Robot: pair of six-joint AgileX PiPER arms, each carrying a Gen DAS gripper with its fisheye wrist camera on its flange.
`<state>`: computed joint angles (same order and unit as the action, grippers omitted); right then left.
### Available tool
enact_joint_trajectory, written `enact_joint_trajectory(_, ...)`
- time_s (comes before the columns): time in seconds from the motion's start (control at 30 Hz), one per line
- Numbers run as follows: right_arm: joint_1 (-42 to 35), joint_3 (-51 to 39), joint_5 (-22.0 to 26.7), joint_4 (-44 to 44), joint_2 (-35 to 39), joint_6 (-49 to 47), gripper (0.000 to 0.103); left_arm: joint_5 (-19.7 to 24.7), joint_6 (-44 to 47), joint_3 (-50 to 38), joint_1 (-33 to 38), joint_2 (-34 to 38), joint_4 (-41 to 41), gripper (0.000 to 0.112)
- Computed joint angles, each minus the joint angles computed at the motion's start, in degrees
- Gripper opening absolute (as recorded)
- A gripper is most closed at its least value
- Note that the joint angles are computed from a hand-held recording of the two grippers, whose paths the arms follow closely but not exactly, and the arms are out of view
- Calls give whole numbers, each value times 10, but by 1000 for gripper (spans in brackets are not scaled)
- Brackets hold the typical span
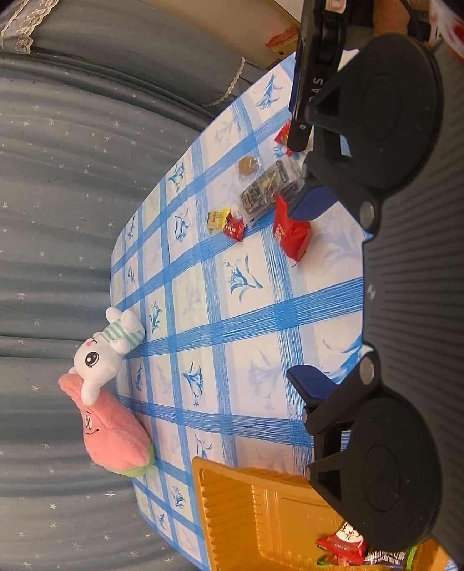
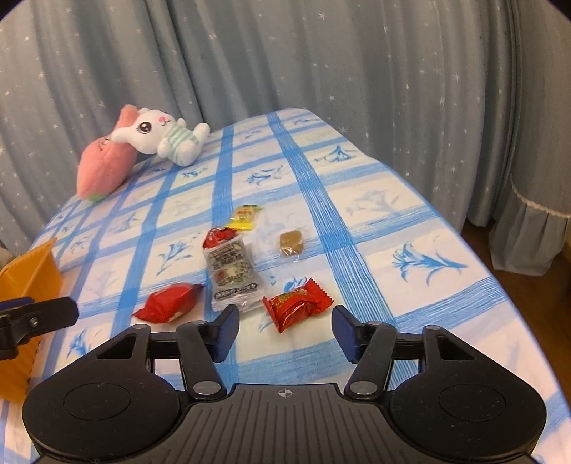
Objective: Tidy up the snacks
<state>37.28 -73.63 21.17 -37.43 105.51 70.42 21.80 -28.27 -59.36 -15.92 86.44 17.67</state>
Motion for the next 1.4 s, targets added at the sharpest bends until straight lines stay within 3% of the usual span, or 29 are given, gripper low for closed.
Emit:
enact_joint_trajectory(0.3,-3,-48,15,-31,50,34,50,-19,26,6,15,13,-27,87)
enact_joint_trajectory(0.53,16,-69,70,-70,66,10,28,-25,51,5,15,23,-48,87)
enact_joint_trajectory(0.63,18,-70,78,-65,66,-7,24,-30,88,-3,15,32,-77,87)
enact_joint_trajectory(0.73,20,-59,75,-75,55,10,23,-36,118,-15,11,47,-93,86)
enact_joint_trajectory(0.9,18,-44,77,-77,34,30,23,-49,243,-47,11,88,-186,83)
enact_joint_trajectory(1.17,11,-30,72,-77,22,51,23,-19,323,-127,5,169,-217,75)
enact_joint_trajectory(1.4,6,-23,57,-75,19,62,23,14,480,-162,21,198,-351,54)
